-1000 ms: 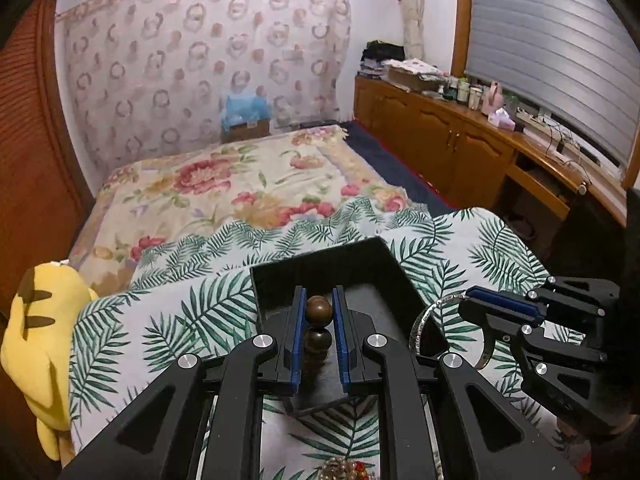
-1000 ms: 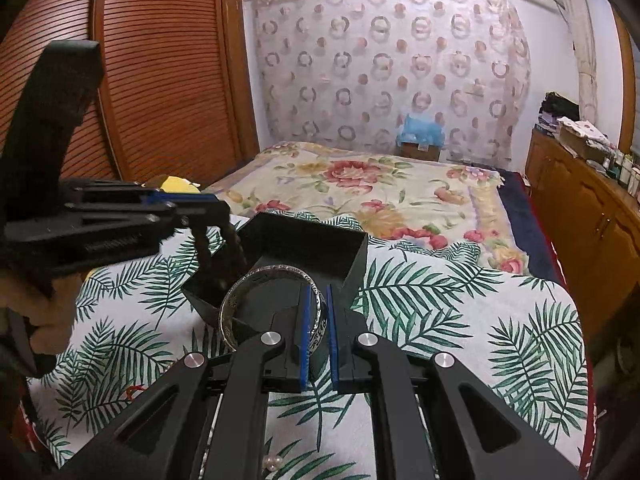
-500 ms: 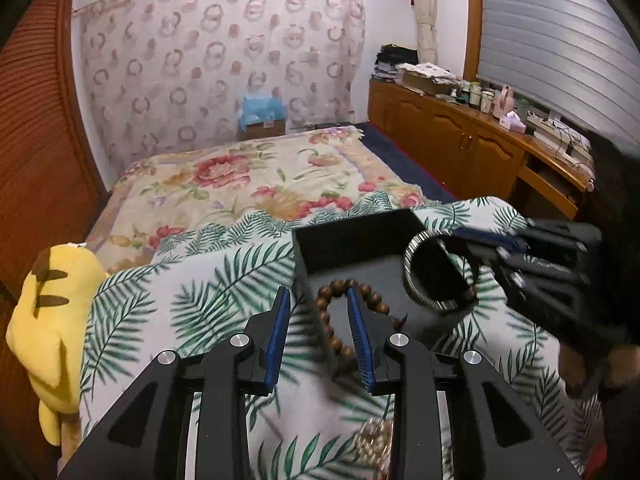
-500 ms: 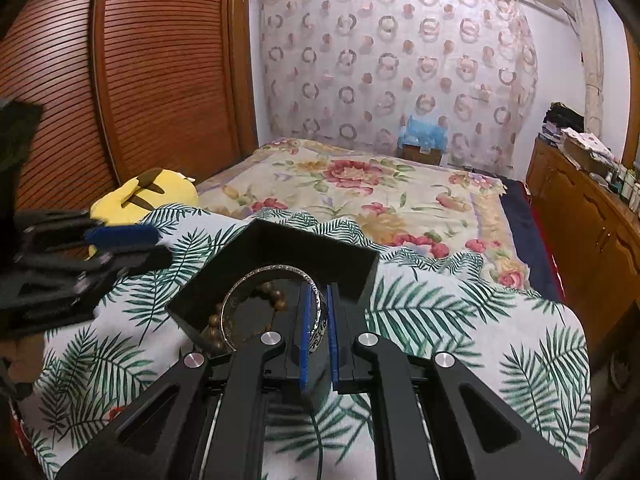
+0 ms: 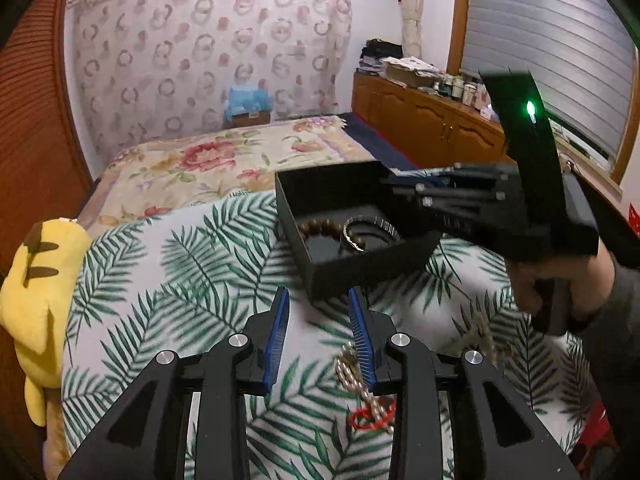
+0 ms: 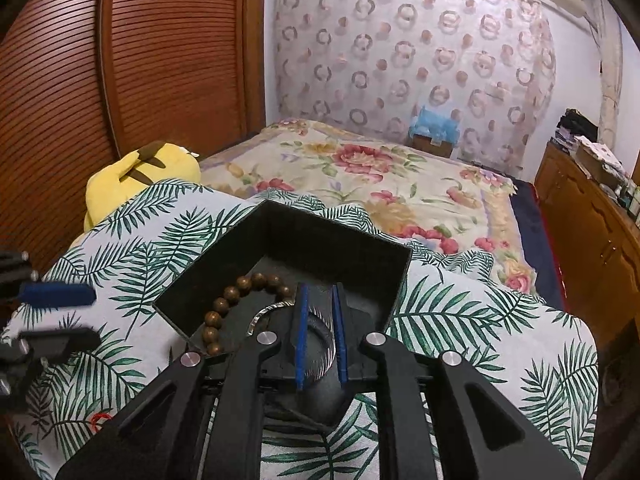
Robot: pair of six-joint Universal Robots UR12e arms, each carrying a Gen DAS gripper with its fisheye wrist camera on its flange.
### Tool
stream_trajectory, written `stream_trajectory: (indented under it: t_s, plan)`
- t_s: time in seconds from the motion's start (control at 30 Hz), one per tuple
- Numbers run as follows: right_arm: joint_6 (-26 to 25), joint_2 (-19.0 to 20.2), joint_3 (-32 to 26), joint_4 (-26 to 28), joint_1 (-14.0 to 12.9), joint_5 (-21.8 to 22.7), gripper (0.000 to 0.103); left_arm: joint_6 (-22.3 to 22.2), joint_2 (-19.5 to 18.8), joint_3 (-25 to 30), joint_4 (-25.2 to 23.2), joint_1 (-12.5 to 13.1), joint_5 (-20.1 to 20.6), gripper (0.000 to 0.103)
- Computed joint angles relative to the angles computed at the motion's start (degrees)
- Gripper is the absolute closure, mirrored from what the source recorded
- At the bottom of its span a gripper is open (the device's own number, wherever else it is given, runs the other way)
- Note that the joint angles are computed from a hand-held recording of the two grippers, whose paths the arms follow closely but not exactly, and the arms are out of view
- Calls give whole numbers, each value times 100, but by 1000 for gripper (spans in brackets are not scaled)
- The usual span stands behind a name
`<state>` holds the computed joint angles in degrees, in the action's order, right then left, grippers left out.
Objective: Organize jewelry
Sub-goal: 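Carry both bracelets into the black box and open both tools, then lower the left tool and grasp the red string bracelet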
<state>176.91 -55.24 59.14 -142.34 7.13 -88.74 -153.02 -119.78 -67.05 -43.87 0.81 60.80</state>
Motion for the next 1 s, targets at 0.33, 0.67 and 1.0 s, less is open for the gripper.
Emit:
stream_trajectory:
  t_s: [0.33,0.67,1.0]
  plan:
    - [35,-741,1111,-648,-29,231,86,172,317,-584,-57,93,-190,74]
    - [441,-1479,2299,-987,-73,668,69,103,602,-1076,106,146,-321,73]
    - [602,-1781,2841,-988,-37,555,64,235,606,-1108,-64,89,-181,73]
